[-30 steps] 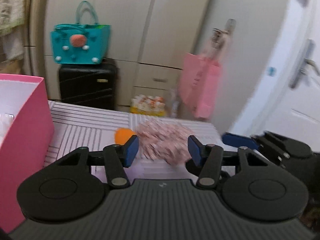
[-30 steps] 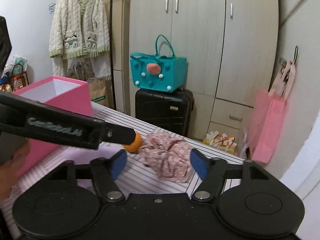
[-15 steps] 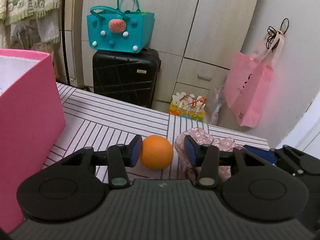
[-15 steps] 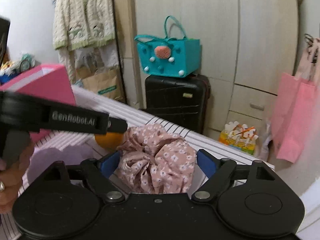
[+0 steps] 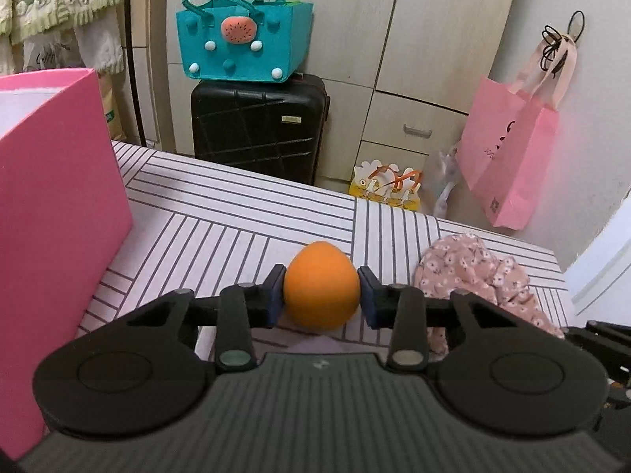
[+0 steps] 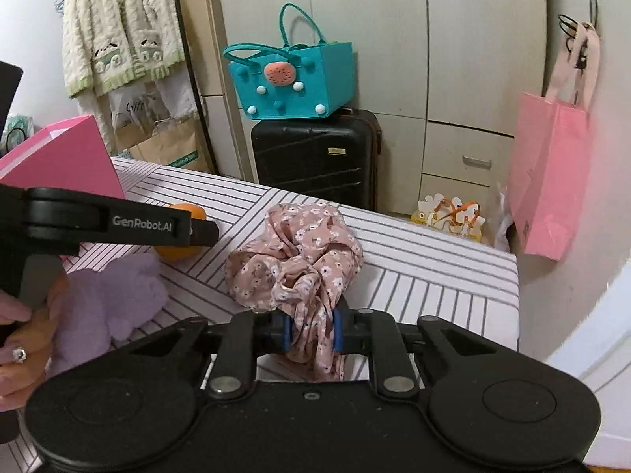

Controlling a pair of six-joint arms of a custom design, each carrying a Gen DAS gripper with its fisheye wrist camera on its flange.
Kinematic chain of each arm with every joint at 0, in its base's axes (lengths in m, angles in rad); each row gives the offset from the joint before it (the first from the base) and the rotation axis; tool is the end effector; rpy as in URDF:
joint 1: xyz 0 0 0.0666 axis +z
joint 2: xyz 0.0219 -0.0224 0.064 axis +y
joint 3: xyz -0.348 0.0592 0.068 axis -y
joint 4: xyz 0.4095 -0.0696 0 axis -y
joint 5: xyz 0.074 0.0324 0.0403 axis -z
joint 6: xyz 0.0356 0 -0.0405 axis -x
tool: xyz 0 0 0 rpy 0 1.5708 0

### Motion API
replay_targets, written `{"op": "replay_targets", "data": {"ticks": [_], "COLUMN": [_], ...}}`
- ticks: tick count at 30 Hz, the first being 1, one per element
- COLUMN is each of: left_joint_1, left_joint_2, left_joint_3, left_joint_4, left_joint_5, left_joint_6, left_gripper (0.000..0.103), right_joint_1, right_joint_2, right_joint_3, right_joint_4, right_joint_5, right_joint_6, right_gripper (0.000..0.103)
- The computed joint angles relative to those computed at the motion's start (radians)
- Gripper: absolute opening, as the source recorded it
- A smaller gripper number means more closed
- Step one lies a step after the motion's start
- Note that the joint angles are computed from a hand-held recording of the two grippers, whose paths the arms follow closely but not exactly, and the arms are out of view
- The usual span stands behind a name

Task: Organize soft objects
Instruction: 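Lift the orange ball with the left tool while the right tool lifts the scrunchie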

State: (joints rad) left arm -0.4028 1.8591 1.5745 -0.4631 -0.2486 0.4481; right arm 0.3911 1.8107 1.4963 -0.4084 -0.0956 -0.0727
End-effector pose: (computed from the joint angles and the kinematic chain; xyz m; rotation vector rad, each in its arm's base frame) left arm 0.6091 -0.2504 0.2560 -0.1768 2.2882 -0.1520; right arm 0.5924 0.2475 0.2533 -0.4162 2.2768 0.3478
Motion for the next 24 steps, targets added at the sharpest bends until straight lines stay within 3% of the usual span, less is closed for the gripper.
{"op": "replay_targets", "data": {"ticks": [6, 16, 19, 24], "left_joint_1": [-0.013, -0.026, -0.025, -0.024], "left_joint_2": [-0.063, -0.197, -0.26, -0.354], "left_joint_3": [-0.076, -0.203, -0.273, -0.352], "left_joint_4": [0.07, 0.125, 0.179, 0.169], "left_joint_5": [0.002, 0.104, 0.141, 0.192], "left_joint_6": [-0.043, -0.084, -0.081, -0.154], "left_gripper": [0.035, 0.035, 0.035, 0.035], "right_joint_1": [0.013, 0.056, 0.075, 0.121], "right_joint_2": [-0.062, -0.238, -0.292, -0.365], "right_joint_3": [-0.074, -0.251, -0.302, -0.37], "right_joint_4": [0.019, 0.087, 0.11, 0.098], "right_joint_5": [0.027, 0.117, 0.138, 0.176], "right_joint_6": [-0.043, -0.17, -0.195, -0.249], "right_gripper": [0.022, 0.022, 0.023, 0.024]}}
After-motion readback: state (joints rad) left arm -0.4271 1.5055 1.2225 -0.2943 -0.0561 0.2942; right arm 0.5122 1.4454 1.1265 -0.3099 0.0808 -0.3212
